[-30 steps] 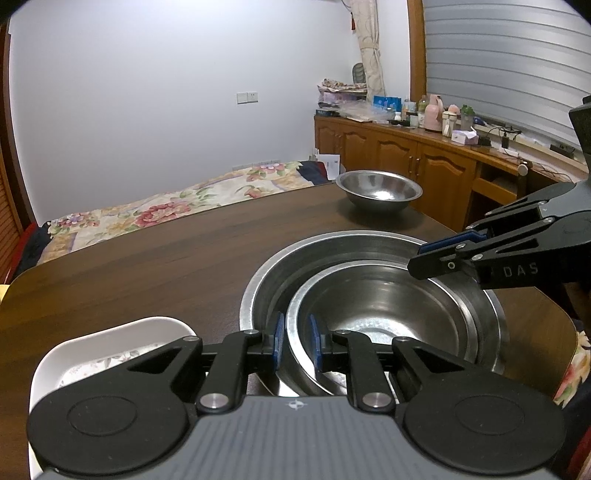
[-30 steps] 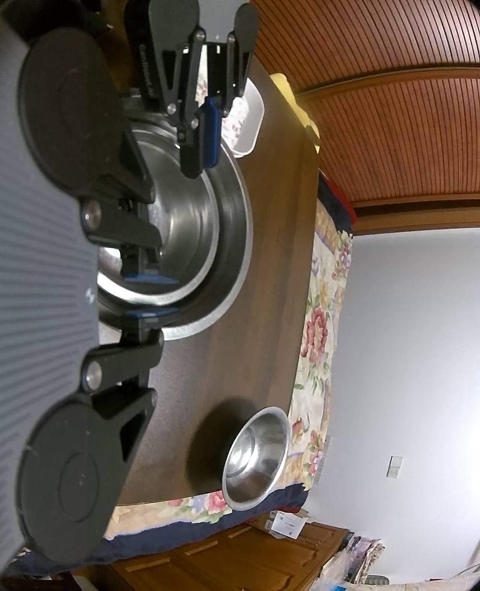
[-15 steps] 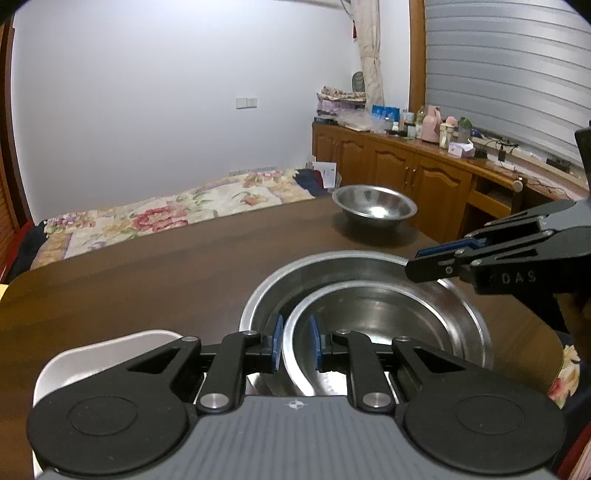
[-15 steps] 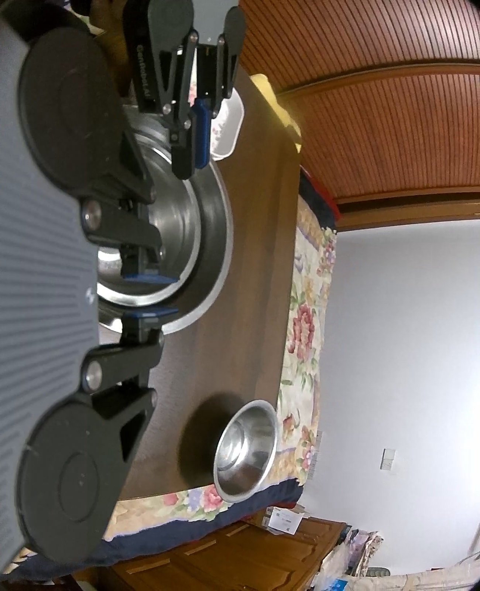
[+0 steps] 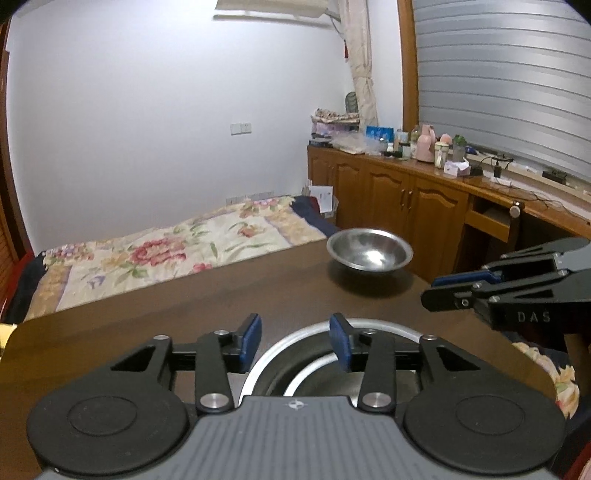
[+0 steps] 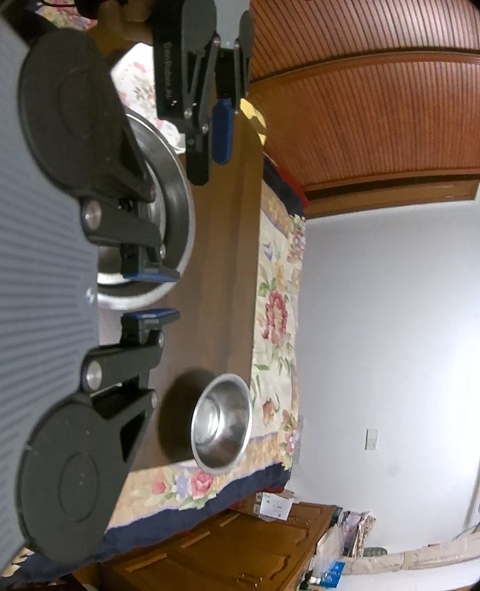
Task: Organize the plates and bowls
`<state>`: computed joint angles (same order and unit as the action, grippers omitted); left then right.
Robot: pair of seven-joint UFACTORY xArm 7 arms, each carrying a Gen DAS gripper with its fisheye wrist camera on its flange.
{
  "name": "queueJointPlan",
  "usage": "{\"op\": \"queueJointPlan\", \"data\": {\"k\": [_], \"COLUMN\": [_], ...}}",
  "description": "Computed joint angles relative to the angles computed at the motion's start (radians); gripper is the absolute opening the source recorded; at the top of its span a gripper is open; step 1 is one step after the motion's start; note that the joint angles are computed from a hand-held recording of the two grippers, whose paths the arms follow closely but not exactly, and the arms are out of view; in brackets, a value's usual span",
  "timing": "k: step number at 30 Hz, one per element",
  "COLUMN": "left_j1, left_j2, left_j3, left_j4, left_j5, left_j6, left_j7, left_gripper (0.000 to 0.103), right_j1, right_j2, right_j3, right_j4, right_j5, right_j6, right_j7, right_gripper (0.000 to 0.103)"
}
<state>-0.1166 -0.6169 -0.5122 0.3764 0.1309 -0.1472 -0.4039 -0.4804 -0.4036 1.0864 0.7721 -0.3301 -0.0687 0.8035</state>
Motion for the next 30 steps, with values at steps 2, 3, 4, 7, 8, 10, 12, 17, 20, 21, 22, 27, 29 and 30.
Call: {"op": "queueJointPlan", "data": {"k": [2,3,4,7,8,10,12,17,20,21,22,27,29,30], "left_j1": [0.010,0.016,0.021,0.044,0.045,0.070,0.088,0.133,0.164,0.178,0.191,0.268,0.289,0.295], "left_j2": [0.019,0.026,0.033,0.058,0.063,0.069,0.077,0.107,0.138,0.150,0.163,0.256,0.303,0.321], "left_j3": [-0.007,-0.013,-0.018,-0.042,-0.046,-0.073,-0.091,-0.129,-0.151,-0.163,-0.175,-0.231,-0.245,-0.248], "left_j4": [0.023,0.033,0.043,0.072,0.078,0.093,0.104,0.135,0.164,0.177,0.189,0.273,0.311,0.327], "left_j5": [0.004,0.005,0.007,0.006,0.005,0.004,0.005,0.009,0.018,0.020,0.022,0.047,0.060,0.067], "left_j6": [-0.005,-0.006,-0.008,-0.012,-0.013,-0.015,-0.016,-0.023,-0.018,-0.016,-0.013,0.002,0.013,0.020], "left_j7": [0.004,0.006,0.009,0.010,0.010,0.009,0.009,0.013,0.027,0.030,0.033,0.055,0.062,0.062], "left_gripper": [0.050,0.050,0.051,0.055,0.056,0.057,0.058,0.068,0.071,0.071,0.071,0.071,0.071,0.071], "right_j1": [0.010,0.010,0.008,0.008,0.006,-0.006,-0.025,-0.071,-0.126,-0.137,-0.152,-0.277,-0.356,-0.394], "right_j2": [-0.016,-0.026,-0.039,-0.059,-0.065,-0.082,-0.096,-0.115,-0.132,-0.133,-0.131,-0.113,-0.098,-0.091], "right_j3": [-0.021,-0.026,-0.031,-0.048,-0.052,-0.052,-0.044,-0.024,0.012,0.017,0.024,0.106,0.166,0.194], "right_j4": [-0.012,-0.017,-0.024,-0.038,-0.042,-0.050,-0.054,-0.059,-0.054,-0.056,-0.056,-0.038,-0.019,-0.011], "right_j5": [0.006,0.010,0.015,0.026,0.029,0.037,0.044,0.061,0.071,0.074,0.077,0.105,0.116,0.119], "right_j6": [-0.005,-0.008,-0.013,-0.020,-0.022,-0.024,-0.029,-0.046,-0.060,-0.066,-0.075,-0.120,-0.139,-0.147], "right_j7": [0.004,0.008,0.013,0.015,0.015,0.018,0.022,0.026,0.028,0.027,0.024,0.019,0.015,0.013], "right_gripper": [0.025,0.034,0.037,0.038,0.039,0.041,0.042,0.050,0.054,0.054,0.055,0.055,0.055,0.055]}}
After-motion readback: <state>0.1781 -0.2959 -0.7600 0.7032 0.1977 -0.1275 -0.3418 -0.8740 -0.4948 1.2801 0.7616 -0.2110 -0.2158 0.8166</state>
